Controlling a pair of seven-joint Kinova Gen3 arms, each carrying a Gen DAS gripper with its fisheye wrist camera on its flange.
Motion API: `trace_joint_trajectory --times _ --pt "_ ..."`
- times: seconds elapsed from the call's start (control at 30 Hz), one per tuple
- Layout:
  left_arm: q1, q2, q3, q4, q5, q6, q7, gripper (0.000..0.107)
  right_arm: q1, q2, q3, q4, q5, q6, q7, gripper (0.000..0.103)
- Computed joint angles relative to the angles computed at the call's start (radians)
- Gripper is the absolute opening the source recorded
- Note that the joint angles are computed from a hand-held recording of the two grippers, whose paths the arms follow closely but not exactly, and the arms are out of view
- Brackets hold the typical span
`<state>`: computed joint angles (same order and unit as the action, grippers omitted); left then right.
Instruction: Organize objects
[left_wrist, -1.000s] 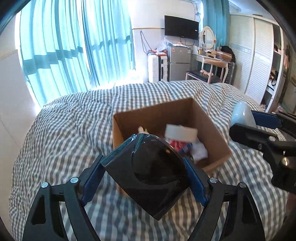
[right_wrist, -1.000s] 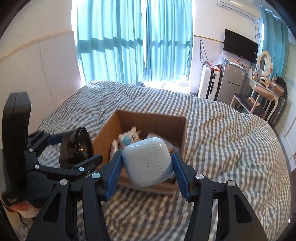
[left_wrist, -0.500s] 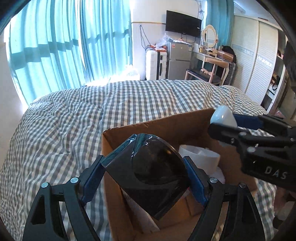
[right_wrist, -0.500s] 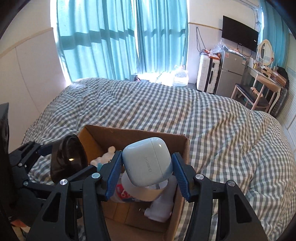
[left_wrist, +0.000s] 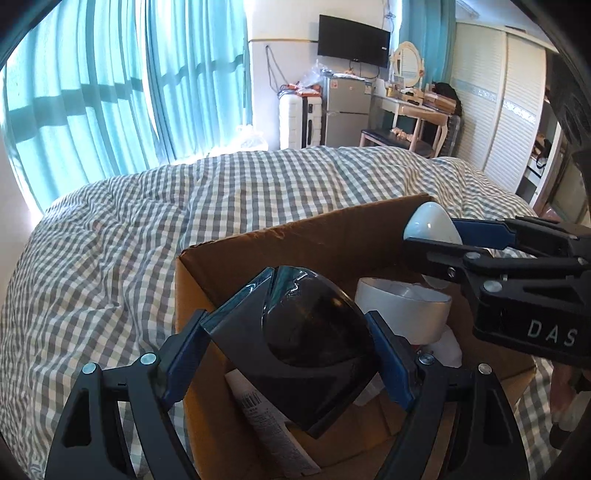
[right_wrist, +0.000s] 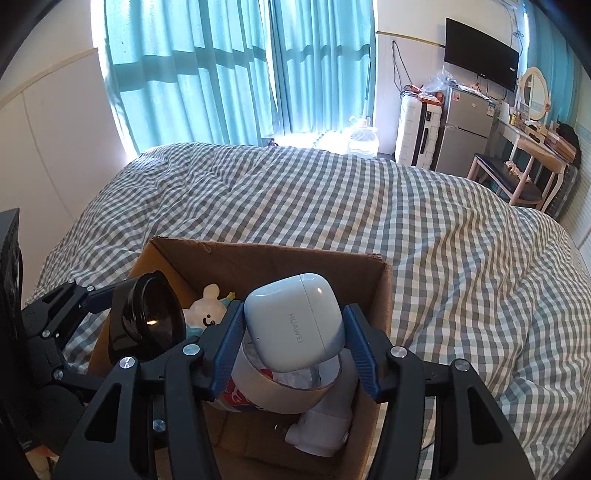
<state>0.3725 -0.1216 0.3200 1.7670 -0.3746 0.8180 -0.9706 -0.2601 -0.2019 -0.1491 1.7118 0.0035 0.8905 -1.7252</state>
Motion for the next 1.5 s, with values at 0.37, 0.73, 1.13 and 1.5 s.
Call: trace_joint_trajectory --times 0.37,0.73,1.13,1.5 --pt "-0.012 -0.069 0.003 -0.033 0.112 0.051 -0.052 0.094 0.031 -0.086 -0.024 -0.035 0.012 0.029 -0.073 0.076" --pt "-0.105 -0.218 0.144 -0.152 0.038 0.208 0.015 0.1 0.079 -0.265 -0.086 -0.155 0.064 0.196 -0.119 0.08" --pt "-0.294 -0.44 0.254 -0.208 0.078 0.286 -0.035 0.103 0.179 -0.476 -0.143 -0.171 0.036 0.276 -0.108 0.091" --pt "-0.408 -0.665 0.239 -0.112 0.22 0.313 -0.075 0.103 0.25 -0.7 -0.161 -0.019 -0.028 0.285 -0.111 0.101"
